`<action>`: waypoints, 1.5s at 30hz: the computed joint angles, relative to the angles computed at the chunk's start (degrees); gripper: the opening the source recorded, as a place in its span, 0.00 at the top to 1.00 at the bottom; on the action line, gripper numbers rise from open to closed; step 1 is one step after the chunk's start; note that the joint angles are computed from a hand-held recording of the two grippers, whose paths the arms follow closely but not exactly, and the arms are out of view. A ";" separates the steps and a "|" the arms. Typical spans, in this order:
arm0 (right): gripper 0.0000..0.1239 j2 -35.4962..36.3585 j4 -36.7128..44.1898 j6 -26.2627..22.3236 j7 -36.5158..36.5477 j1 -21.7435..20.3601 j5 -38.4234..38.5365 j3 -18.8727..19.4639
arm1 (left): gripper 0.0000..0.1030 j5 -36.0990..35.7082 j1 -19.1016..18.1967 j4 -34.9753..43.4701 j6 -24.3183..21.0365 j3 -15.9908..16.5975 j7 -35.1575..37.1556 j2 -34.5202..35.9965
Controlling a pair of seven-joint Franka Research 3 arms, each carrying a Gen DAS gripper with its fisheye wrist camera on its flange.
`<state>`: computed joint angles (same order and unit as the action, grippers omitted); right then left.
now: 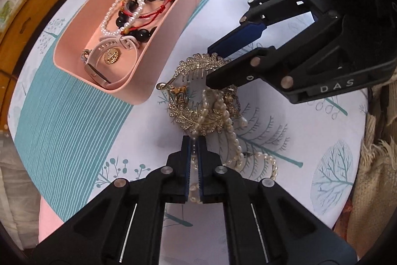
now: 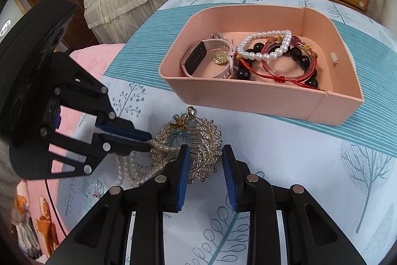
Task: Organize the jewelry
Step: 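Grasp the gold leaf brooch with the right tool while the left tool grasps the pearl necklace, then lift and carry the brooch and pearl necklace with both tools over the pink box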
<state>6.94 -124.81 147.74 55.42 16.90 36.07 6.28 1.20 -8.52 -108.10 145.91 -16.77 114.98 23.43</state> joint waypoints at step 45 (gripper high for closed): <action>0.79 -15.61 -1.18 6.01 2.97 -2.52 -1.97 -5.87 | 0.97 40.12 -4.05 3.15 12.67 6.13 -71.42 -14.70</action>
<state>-8.66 -125.99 153.74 58.39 14.38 34.09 0.42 41.31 -12.57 -104.95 158.58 -10.64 43.56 8.73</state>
